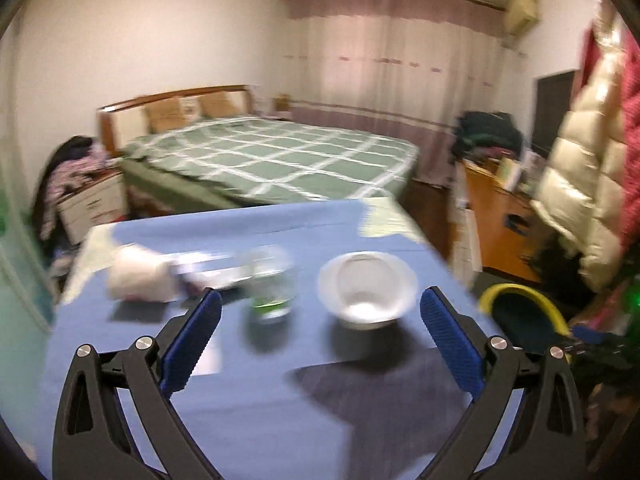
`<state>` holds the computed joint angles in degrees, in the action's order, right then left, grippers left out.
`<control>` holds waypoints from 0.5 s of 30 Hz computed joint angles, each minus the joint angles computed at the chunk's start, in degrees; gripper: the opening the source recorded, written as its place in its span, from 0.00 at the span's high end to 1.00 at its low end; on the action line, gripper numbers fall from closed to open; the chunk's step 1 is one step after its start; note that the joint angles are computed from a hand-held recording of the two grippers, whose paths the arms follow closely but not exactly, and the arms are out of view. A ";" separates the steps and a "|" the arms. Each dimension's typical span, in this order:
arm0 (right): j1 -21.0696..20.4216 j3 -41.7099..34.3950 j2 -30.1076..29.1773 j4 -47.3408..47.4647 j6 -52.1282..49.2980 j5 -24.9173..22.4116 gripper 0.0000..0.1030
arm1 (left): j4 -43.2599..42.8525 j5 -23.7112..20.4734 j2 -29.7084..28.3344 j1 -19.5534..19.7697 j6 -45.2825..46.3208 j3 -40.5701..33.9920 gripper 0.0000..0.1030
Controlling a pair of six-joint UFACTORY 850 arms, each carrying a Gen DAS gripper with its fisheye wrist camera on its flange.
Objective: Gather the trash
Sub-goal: 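Carry the tea carton over the yellow bin and open the left tool, then grasp the white plastic bowl by its rim with the right tool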
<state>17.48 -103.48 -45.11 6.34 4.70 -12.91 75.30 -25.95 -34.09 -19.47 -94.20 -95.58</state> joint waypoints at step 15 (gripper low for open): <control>7.86 -27.10 -15.94 8.77 -16.82 -12.11 0.18 | 12.25 -11.41 5.74 8.17 -23.37 16.38 0.05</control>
<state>25.34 -130.58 -61.05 15.10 -12.12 -25.02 87.55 -37.37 -28.35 -11.30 -117.57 -79.20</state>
